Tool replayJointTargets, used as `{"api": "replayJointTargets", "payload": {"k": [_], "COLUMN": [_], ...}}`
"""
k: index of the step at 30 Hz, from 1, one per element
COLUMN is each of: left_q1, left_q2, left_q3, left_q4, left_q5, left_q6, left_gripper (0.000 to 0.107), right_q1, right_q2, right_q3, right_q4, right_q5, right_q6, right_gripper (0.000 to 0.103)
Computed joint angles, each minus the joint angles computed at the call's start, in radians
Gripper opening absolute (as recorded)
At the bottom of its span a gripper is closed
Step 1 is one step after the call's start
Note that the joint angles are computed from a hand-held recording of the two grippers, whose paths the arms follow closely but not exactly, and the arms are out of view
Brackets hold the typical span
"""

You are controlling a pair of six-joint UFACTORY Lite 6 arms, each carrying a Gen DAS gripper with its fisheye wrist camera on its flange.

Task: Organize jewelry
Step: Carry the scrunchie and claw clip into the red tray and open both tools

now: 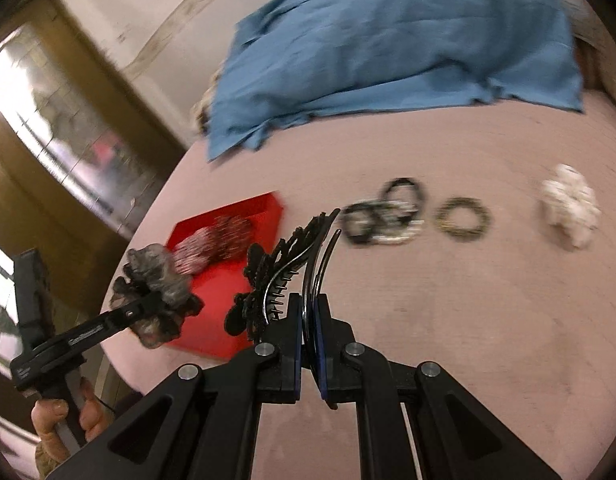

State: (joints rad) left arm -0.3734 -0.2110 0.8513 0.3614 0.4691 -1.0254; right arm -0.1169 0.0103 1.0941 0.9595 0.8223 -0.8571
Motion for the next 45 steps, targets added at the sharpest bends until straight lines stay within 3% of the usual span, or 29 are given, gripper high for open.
{"api": "replayJointTargets", "payload": {"k": [4, 10, 19, 25, 28, 32, 35, 45], "left_q1": [0.099, 0.215, 0.289, 0.341, 0.349, 0.376, 0.374, 0.375], "left_q2": [-0.039, -0.067, -0.049, -0.052, -0.041, -0.034, -0.031, -0.033], "left_q3": [-0.072, -0.165, -0.205, -0.230, -0.232, -0.236, -0.233, -0.234], "left_q4": [0.048, -0.007, -0.012, -0.070, -0.081, -0.193, -0.182, -0.123], "left_q5": [0.023, -0.051, -0.112, -0.152, -0.166, -0.192, -0.188, -0.178], "left_q6": [-0.013, 0.078, 0.138, 0.223, 0.243, 0.360, 0.351, 0.291], "left_gripper": [0.013, 0.013, 0.016, 0.020, 0.025, 0.026, 0.026, 0.028], "right_q1": [0.185, 0.381, 0.518, 0.616, 0.630, 0.623, 0.609, 0.566], "right_q2": [0.032, 0.159, 0.342, 0.389, 0.389, 0.374, 0.352, 0.239], "right_q3": [0.038, 0.127, 0.261, 0.286, 0.275, 0.242, 0.211, 0.073], "right_q4": [-0.018, -0.070, -0.135, -0.308, -0.380, -0.439, -0.459, -0.317], "right_q5": [-0.063, -0.152, -0.199, -0.290, -0.322, -0.344, -0.349, -0.345], "right_q6": [0.083, 0.193, 0.332, 0.456, 0.508, 0.568, 0.604, 0.529], "right_gripper": [0.007, 0.007, 0.007, 0.007, 0.007, 0.007, 0.007, 0.007]}}
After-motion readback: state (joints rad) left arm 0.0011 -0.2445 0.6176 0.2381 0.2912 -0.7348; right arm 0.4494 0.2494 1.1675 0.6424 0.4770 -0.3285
